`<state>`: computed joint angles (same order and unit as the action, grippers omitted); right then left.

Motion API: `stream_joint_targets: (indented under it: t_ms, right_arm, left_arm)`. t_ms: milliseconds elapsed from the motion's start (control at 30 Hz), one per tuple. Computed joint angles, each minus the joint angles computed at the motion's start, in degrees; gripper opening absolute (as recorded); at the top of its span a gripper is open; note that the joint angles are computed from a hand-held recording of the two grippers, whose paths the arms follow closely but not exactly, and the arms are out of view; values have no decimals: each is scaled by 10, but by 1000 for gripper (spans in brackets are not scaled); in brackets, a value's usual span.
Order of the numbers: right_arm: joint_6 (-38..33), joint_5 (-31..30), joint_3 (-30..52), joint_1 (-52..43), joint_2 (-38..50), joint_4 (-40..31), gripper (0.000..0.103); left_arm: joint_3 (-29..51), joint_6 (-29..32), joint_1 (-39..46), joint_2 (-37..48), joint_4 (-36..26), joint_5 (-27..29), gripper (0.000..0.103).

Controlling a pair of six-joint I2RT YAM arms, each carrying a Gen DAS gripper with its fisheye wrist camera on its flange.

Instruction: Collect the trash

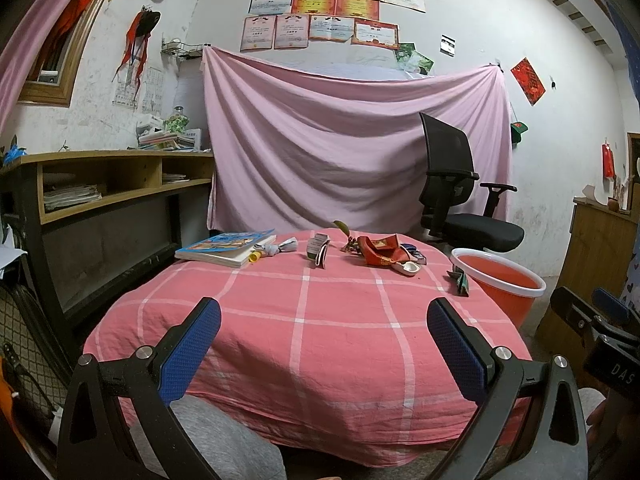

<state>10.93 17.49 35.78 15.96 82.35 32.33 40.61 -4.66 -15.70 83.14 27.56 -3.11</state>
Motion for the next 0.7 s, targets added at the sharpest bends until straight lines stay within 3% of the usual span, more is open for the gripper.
stream_joint_targets:
  t_ms: [700]
  right_arm:
    - [1,0,2,0,4,1,103]
  left_arm:
    - [0,-1,5,-2,-2,4,101]
